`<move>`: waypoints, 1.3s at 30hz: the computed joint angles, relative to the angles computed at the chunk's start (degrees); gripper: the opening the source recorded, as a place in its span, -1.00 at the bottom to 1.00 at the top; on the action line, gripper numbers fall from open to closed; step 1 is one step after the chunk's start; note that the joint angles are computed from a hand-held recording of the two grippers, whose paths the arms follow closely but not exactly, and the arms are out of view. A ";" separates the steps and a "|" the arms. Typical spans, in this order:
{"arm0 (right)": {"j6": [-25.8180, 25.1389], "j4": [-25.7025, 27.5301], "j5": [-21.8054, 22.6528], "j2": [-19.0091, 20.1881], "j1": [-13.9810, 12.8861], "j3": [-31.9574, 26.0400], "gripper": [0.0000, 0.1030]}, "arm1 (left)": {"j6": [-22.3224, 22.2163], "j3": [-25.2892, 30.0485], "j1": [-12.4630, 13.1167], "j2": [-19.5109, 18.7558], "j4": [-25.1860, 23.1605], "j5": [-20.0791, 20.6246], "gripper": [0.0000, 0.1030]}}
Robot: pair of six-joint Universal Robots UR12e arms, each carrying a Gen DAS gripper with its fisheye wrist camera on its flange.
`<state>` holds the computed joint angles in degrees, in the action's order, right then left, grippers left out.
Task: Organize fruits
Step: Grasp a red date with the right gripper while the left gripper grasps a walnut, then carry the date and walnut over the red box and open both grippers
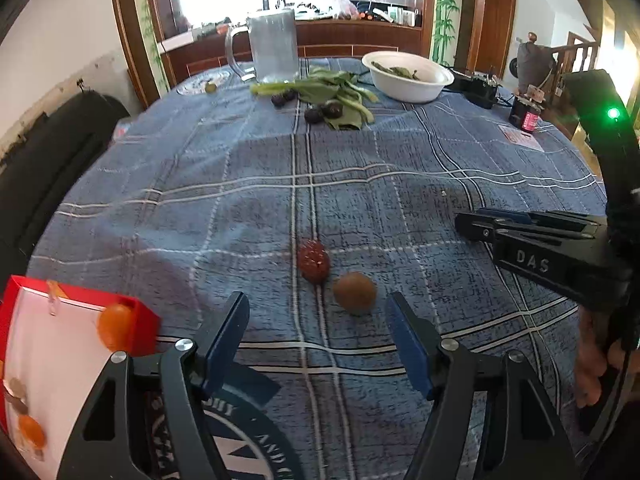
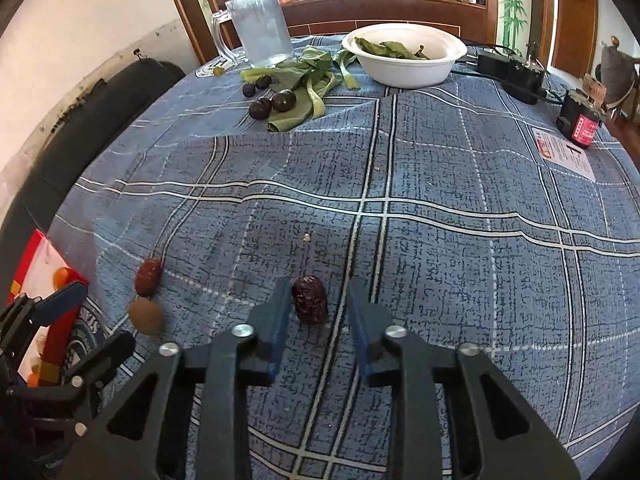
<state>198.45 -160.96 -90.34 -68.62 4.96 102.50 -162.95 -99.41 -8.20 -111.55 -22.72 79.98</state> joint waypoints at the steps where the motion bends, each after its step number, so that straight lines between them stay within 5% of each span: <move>1: -0.14 0.34 -0.72 0.00 0.19 -0.09 -0.57 | -0.23 0.20 -0.09 -0.16 -0.32 0.10 0.35; 12: -0.81 1.65 -4.64 0.47 1.29 -1.01 -0.64 | -2.41 2.01 -0.84 -1.79 -3.02 0.34 -0.03; 18: 1.07 1.22 -3.33 -0.05 0.96 -0.66 -0.64 | -1.20 2.23 -1.17 -1.98 -2.84 -0.74 -0.53; 29: 2.84 -4.27 -3.67 -1.20 1.41 0.59 -0.64 | -1.23 -1.56 1.23 2.24 0.37 -4.76 -0.53; 34: 2.84 -8.52 -1.92 -1.47 2.13 1.14 -0.64 | -1.72 -6.11 4.75 6.73 7.44 -6.30 -0.53; 39: -0.77 -12.62 0.29 -1.22 4.80 0.87 -0.64 | -3.21 -9.60 8.35 9.34 13.79 -2.43 -0.53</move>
